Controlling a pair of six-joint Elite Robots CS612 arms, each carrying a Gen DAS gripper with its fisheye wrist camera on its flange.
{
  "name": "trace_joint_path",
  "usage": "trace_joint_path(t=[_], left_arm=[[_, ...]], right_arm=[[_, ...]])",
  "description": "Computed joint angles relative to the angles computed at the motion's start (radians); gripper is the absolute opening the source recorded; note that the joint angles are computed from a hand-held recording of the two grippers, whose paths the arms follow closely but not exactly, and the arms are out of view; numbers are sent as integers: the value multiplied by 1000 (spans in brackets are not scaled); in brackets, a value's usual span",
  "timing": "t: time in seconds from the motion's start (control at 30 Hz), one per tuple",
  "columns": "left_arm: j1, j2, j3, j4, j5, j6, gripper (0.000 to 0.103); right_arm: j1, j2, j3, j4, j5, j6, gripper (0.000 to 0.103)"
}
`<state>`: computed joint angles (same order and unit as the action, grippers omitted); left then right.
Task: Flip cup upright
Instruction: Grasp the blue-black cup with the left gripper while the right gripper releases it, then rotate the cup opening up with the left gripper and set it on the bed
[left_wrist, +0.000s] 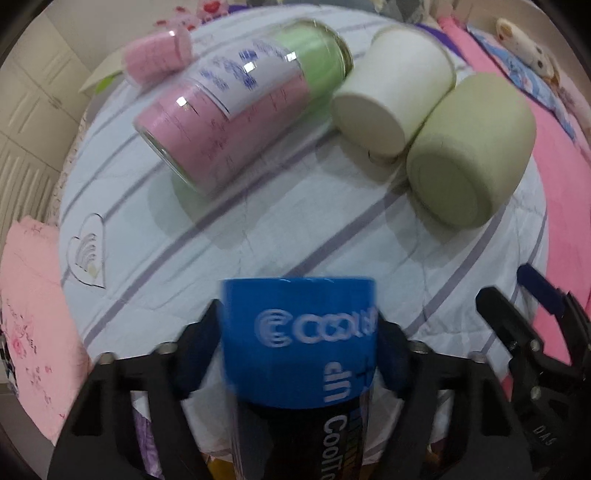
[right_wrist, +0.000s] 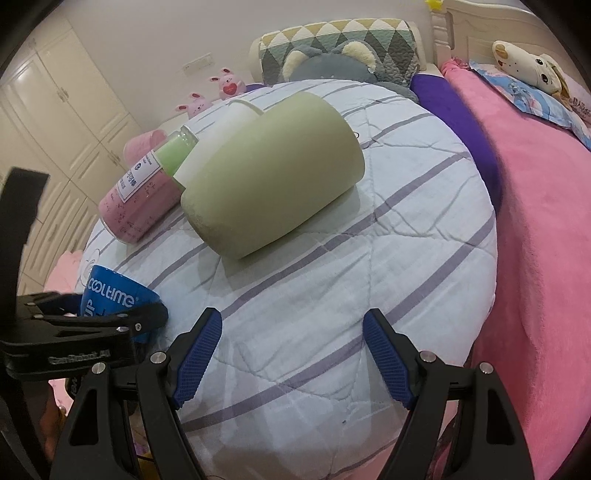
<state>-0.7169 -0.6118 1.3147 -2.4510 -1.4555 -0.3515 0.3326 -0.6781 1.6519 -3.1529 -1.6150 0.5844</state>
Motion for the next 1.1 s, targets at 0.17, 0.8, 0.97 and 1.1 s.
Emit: trace_joint_path(t=[0.17,0.8,0.97,1.1], left_arm=[[5,-7,15,-37,-19,-4,68],[2,-35,28,-170,23,-3,68],[1,-34,32,-205,23,7,68],[0,-41,51,-232,24,9,68]], right_arm=[[-1,0,-1,0,3,8,80],[-1,-8,4,-4,-4,18,80],[0,-12,8,-15,-14,11,80],[1,-14,10,-16,-25,9,80]])
